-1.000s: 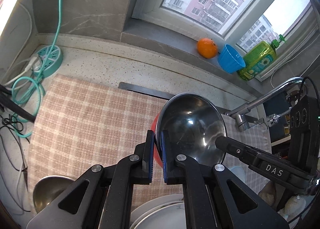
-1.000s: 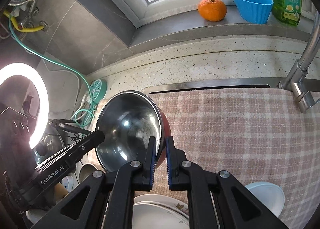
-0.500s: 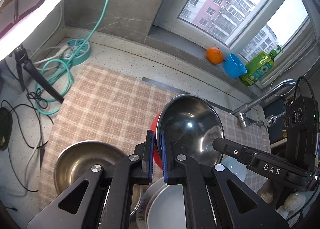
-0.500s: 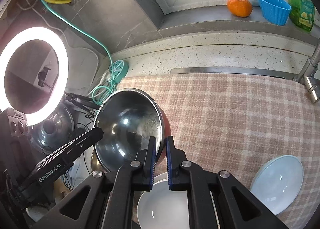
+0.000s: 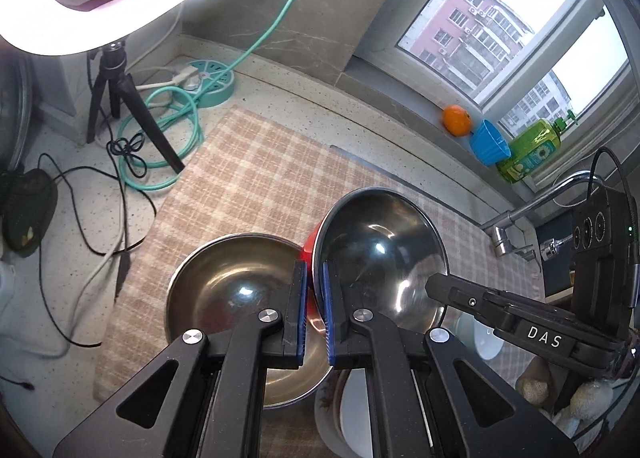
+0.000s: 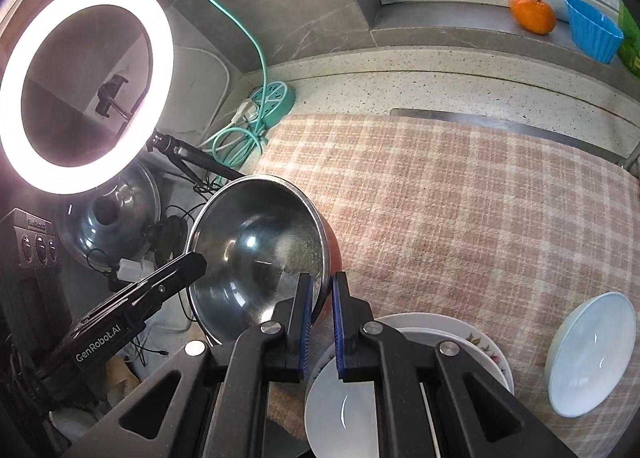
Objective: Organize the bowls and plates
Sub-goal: 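Lift and carry the red-bottomed bowl over the large steel bowl, then lower the red-bottomed bowl into the large steel bowl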
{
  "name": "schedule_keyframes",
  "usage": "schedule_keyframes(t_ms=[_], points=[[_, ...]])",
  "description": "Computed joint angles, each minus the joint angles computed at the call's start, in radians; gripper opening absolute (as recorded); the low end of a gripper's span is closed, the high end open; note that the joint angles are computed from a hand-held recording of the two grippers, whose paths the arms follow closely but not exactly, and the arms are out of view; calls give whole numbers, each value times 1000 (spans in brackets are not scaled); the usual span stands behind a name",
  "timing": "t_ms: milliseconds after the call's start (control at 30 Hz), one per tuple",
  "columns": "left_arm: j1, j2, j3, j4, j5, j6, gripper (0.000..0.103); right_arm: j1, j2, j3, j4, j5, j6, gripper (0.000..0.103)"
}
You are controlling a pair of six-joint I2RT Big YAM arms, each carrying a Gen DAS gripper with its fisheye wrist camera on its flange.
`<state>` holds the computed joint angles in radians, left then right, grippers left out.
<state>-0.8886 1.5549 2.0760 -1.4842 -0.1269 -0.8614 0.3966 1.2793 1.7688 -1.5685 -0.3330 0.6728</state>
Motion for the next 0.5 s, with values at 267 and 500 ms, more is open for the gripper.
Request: schedule_keyframes(t_ms=[267,500], points=[[10,-71,-96,15,-3,-35,6,60,28,19,1,10,4,9],[22,-120,-162,23,-11,-59,6,101,61,43,2,17,1,9]])
